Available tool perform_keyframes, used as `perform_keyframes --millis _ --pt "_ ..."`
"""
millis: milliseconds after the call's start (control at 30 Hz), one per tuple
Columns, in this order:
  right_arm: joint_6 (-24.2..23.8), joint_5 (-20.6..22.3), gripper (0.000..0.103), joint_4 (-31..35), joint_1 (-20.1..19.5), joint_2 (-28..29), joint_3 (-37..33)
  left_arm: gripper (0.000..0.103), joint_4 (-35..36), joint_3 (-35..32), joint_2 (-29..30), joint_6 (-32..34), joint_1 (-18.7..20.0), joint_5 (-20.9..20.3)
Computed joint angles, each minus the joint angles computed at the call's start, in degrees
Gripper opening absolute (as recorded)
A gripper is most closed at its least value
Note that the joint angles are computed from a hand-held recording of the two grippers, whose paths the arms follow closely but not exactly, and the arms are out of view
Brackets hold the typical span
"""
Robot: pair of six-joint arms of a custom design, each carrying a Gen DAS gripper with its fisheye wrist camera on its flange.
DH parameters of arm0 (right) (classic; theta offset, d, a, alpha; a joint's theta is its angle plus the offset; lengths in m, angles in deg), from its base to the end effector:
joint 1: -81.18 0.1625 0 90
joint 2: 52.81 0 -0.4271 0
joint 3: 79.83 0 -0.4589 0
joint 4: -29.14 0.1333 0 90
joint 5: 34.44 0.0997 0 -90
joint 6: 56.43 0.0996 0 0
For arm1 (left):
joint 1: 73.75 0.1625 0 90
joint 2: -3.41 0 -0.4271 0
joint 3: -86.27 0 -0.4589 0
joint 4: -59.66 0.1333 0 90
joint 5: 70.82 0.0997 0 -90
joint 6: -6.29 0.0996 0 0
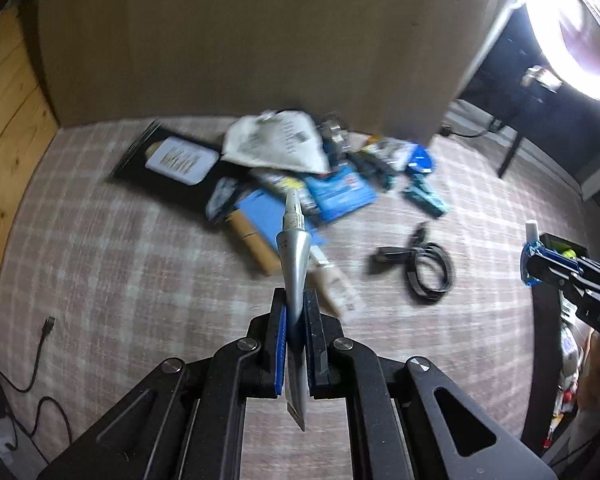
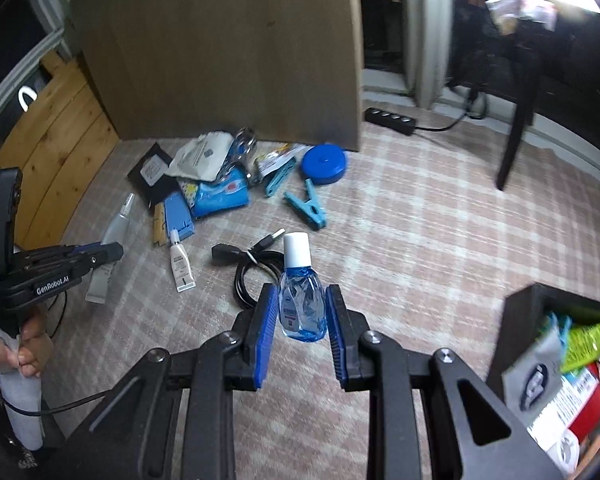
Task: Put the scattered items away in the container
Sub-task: 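Carry the bottle and tube over the black box and open both tools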
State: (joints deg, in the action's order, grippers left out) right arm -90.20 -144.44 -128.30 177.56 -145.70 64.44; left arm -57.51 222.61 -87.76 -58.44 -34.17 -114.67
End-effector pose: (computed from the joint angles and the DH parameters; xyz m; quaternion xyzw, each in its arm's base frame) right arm 0.1416 -0.3732 0.1682 0.3119 -0.9242 0.0929 0.1996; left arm -0.1686 -0.4055 0.1676 -0.0523 0.9092 -0.2496 0.3290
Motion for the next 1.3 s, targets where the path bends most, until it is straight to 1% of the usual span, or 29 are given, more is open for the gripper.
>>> perform_keyframes --millis 67,133,267,367,500,600,700,867,1033,1200,1300 --pt "0.3 0.2 0.024 0.7 -0.4 -2.7 0.6 0.007 0.5 -0.5 0.6 0.1 -1.7 -0.2" --pt "0.4 0.3 0.024 1.9 -0.8 -5.9 1.0 0.007 -3.0 -1.8 4.0 3.0 -1.6 0.2" --pt "1.0 0.5 0.024 4.6 -2.0 -12.3 1.5 0.007 -5.0 -4.3 7.7 6.4 -3.8 -0.5" --pt "1.1 0.1 0.024 6.3 -3.4 -17.3 1.9 0.007 -8.1 -6.5 11.3 9.9 -4.4 -1.6" --pt "0.7 -0.2 0.024 8.7 -6.5 -24.7 2.1 0.007 -13.1 -9.8 17.1 15.3 -5.0 -3.7" --pt "-0.4 0.0 0.024 10.2 -10.3 -30.6 2.1 0.007 -16.7 -12.7 21.8 19.2 -5.5 -5.7" --pt "-1.5 1.0 0.024 12.1 -15.1 -36.2 1.5 0.007 -20.0 -15.8 26.7 22.7 -5.8 -8.1" --pt "-4.4 4.3 0.024 13.7 -25.1 -43.9 0.6 0.007 -23.4 -21.1 33.8 27.3 -6.1 -12.3" --pt "-7.9 9.6 0.024 16.7 -36.8 -51.6 0.3 0.007 -24.6 -25.7 39.0 30.6 -7.0 -15.7" --pt "-11.5 15.7 0.024 19.5 -48.6 -57.0 0.0 0.007 -25.2 -29.1 42.8 32.8 -7.9 -19.2" --pt "-13.2 19.0 0.024 21.4 -54.1 -59.9 0.3 0.007 -25.1 -30.4 44.5 33.9 -8.4 -20.8"
